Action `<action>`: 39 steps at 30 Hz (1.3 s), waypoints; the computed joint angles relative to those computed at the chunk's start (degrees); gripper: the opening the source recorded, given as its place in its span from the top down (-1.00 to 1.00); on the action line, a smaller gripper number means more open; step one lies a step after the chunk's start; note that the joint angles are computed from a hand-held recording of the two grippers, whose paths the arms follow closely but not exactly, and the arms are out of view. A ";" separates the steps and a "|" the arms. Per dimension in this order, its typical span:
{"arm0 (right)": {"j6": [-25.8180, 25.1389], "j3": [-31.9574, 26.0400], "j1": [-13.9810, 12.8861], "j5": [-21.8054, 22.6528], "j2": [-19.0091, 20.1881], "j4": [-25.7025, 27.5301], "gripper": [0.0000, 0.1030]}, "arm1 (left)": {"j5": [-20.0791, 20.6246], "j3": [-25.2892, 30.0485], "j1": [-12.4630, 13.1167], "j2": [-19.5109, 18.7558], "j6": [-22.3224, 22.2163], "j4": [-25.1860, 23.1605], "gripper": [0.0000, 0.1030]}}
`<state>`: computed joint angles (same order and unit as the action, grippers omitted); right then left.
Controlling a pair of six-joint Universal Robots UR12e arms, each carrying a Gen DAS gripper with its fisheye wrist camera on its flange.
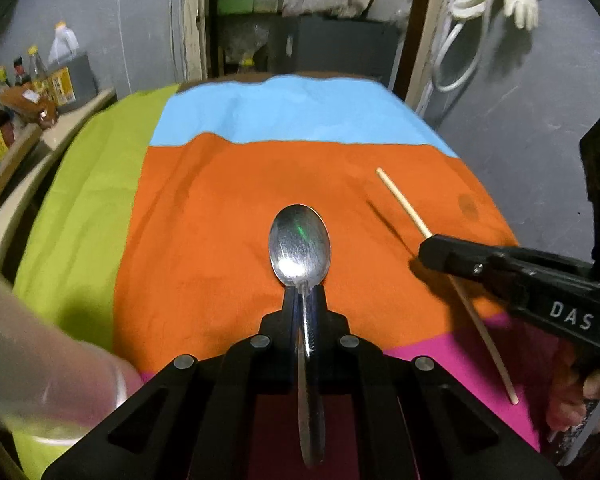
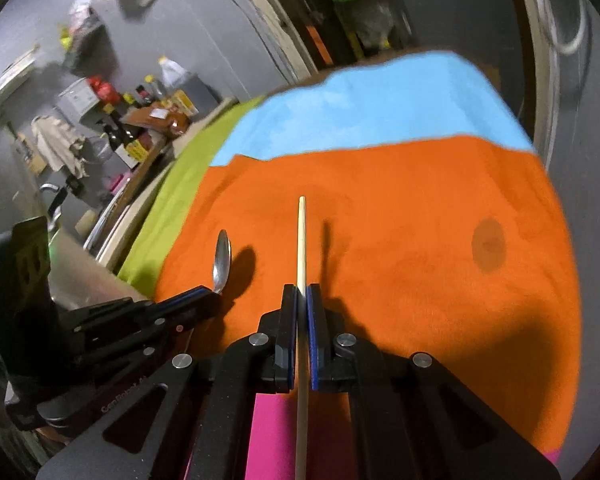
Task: Organize utensils
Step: 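Grasp the metal spoon with the left tool while the right tool grasps the wooden chopstick, then lift the spoon and chopstick up toward the white caddy with both tools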
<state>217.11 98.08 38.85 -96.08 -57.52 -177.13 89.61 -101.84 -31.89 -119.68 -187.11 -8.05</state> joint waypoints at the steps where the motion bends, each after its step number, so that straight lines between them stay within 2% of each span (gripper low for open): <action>1: -0.36 0.27 0.62 -1.94 -0.02 -1.44 0.94 | 0.54 -0.82 -0.22 0.21 0.27 2.09 0.93; 5: -3.11 0.95 3.40 -11.46 0.48 -7.95 0.94 | 1.82 -3.73 -0.96 0.88 1.03 10.64 0.93; 10: -6.69 0.41 5.84 -20.20 1.56 -13.05 0.94 | 4.85 -5.95 -2.12 1.17 2.22 19.87 0.93; 14: -9.97 -0.53 7.27 -24.99 2.68 -16.06 0.94 | 6.09 -6.93 -2.66 1.19 2.65 24.70 0.93; 20: -15.62 -2.50 9.31 -31.58 4.82 -21.84 0.94 | 8.32 -7.46 -3.21 0.96 3.65 29.45 0.93; 27: -20.05 -4.11 10.71 -36.09 6.56 -29.40 0.94 | 10.78 -8.53 -3.83 1.36 4.29 34.64 0.93; 39: -28.88 -8.66 11.82 -36.85 8.84 -38.51 0.94 | 13.38 -10.23 -4.18 3.23 5.83 39.22 0.93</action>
